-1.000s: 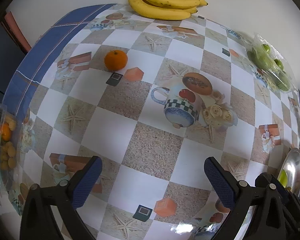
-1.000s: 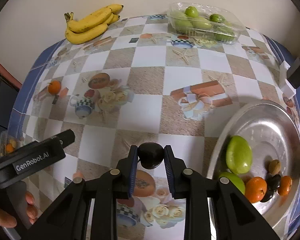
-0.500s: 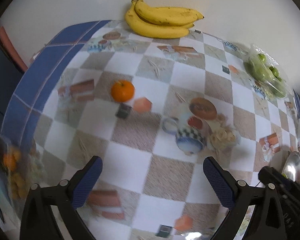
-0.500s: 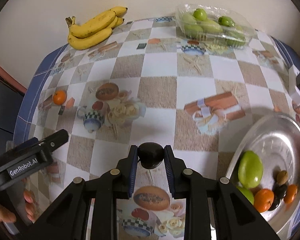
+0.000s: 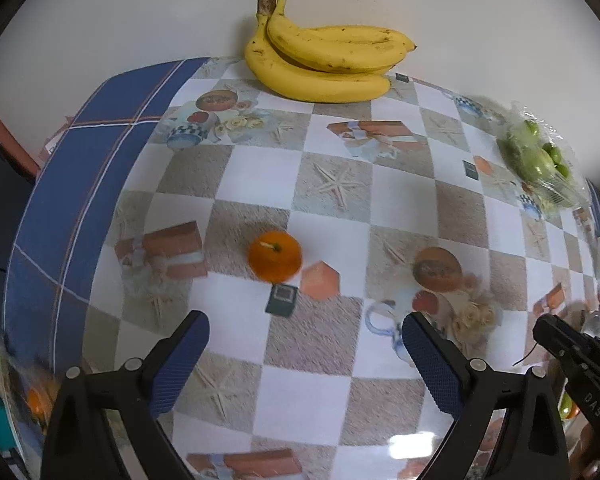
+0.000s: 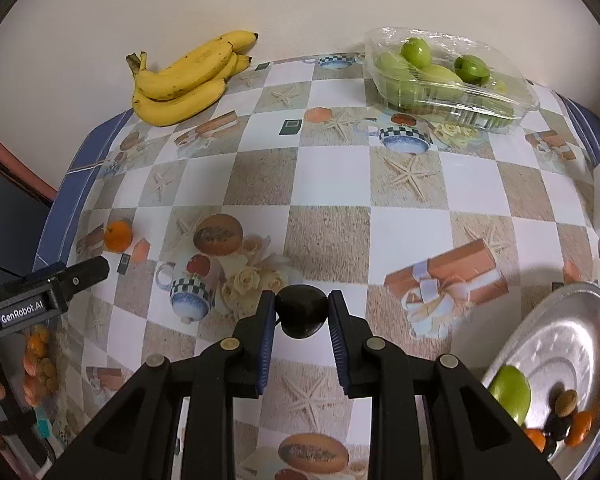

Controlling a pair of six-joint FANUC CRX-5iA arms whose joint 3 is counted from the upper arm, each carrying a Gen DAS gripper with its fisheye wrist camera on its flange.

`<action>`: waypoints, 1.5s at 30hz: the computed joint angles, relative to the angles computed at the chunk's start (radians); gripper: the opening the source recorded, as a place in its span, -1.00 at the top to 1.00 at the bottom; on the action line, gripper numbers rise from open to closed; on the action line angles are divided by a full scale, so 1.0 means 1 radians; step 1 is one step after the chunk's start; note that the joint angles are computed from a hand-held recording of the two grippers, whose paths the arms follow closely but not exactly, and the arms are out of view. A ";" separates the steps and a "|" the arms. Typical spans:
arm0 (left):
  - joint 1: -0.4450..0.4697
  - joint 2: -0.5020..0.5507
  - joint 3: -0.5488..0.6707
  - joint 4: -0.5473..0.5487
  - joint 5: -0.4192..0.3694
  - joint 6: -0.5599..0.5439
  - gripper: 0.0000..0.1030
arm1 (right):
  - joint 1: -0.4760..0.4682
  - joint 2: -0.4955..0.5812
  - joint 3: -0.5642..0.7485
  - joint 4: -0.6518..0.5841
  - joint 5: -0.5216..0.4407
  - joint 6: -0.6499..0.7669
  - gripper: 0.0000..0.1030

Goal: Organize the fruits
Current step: 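Move the left gripper to the orange and close on it while the right holds the plum, then carry the orange and dark plum over the steel bowl with both grippers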

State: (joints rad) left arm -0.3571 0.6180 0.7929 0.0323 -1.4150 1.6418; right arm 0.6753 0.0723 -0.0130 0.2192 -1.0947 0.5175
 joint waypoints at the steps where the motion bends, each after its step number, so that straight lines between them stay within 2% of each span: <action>1: 0.006 0.012 0.012 0.010 -0.005 0.000 -0.86 | -0.004 0.004 0.003 -0.002 0.002 0.005 0.47; 8: 0.022 0.088 0.122 -0.008 -0.053 0.044 -0.77 | -0.035 0.019 0.015 -0.020 0.024 0.040 0.47; 11: 0.023 0.131 0.187 -0.010 -0.095 0.052 -0.62 | -0.052 0.020 0.018 -0.033 0.025 0.042 0.47; 20: 0.012 0.221 0.324 -0.036 -0.168 0.068 -0.40 | -0.069 -0.003 -0.003 -0.021 0.049 0.032 0.47; 27: 0.011 0.263 0.382 -0.053 -0.215 0.088 -0.20 | -0.072 -0.013 -0.011 -0.018 0.057 0.031 0.47; 29: 0.011 0.280 0.404 -0.055 -0.226 0.093 -0.08 | -0.074 -0.011 -0.011 -0.023 0.055 0.035 0.47; 33: 0.012 0.292 0.417 -0.052 -0.235 0.100 0.06 | -0.076 -0.012 -0.014 -0.029 0.057 0.035 0.47; 35: 0.012 0.299 0.424 -0.052 -0.241 0.105 0.19 | -0.078 -0.012 -0.015 -0.031 0.057 0.035 0.47; 45: 0.005 0.272 0.377 -0.066 -0.220 0.109 0.23 | -0.084 -0.008 -0.010 -0.049 0.055 0.046 0.47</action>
State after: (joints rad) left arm -0.3521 0.8902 1.1699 -0.0334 -1.6351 1.7510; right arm 0.5913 0.0647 -0.0228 0.1705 -1.0396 0.5639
